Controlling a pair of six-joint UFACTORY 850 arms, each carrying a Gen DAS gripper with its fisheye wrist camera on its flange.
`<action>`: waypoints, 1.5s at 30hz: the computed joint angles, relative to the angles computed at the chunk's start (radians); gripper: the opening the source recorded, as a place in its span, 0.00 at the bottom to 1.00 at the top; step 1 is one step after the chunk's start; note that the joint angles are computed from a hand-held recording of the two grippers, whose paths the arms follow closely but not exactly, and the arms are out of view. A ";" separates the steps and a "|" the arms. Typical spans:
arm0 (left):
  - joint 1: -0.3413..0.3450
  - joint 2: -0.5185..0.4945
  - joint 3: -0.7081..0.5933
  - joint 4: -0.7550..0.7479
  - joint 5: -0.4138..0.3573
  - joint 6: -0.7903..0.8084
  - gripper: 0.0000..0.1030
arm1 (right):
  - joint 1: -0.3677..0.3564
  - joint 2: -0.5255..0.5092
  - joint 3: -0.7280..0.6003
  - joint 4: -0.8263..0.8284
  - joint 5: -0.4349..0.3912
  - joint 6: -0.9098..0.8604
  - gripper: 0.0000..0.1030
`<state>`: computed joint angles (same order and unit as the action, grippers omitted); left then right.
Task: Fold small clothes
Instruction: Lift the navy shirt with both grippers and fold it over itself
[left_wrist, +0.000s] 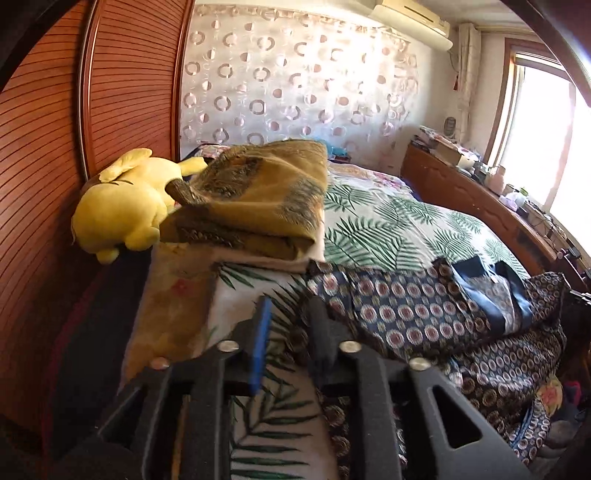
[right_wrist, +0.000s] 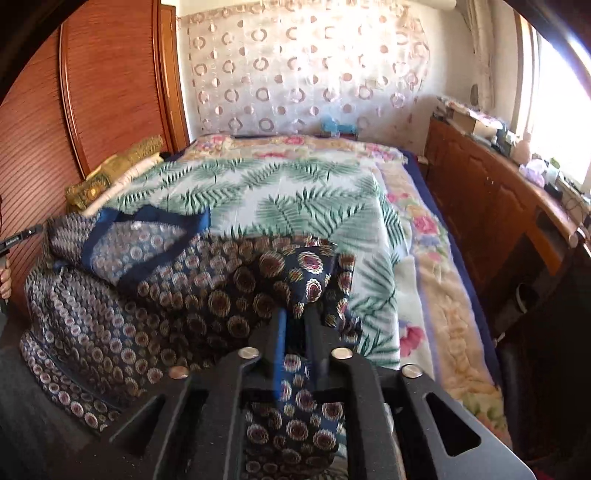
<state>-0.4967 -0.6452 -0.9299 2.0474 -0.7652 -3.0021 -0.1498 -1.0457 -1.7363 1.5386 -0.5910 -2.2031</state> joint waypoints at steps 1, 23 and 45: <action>0.004 0.002 -0.001 0.002 -0.001 0.008 0.33 | -0.001 0.006 0.006 0.021 -0.008 -0.021 0.27; 0.129 -0.069 -0.170 0.054 0.174 0.177 0.74 | 0.047 -0.226 -0.389 -0.301 0.068 0.498 0.44; 0.156 -0.157 -0.256 0.013 0.346 0.265 0.74 | 0.050 -0.311 -0.535 -0.556 -0.004 0.739 0.57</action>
<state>-0.3409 -0.8023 -1.1856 2.0608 -0.4195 -2.7372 -0.1002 -1.3567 -2.2711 0.9825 -0.5954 -1.4641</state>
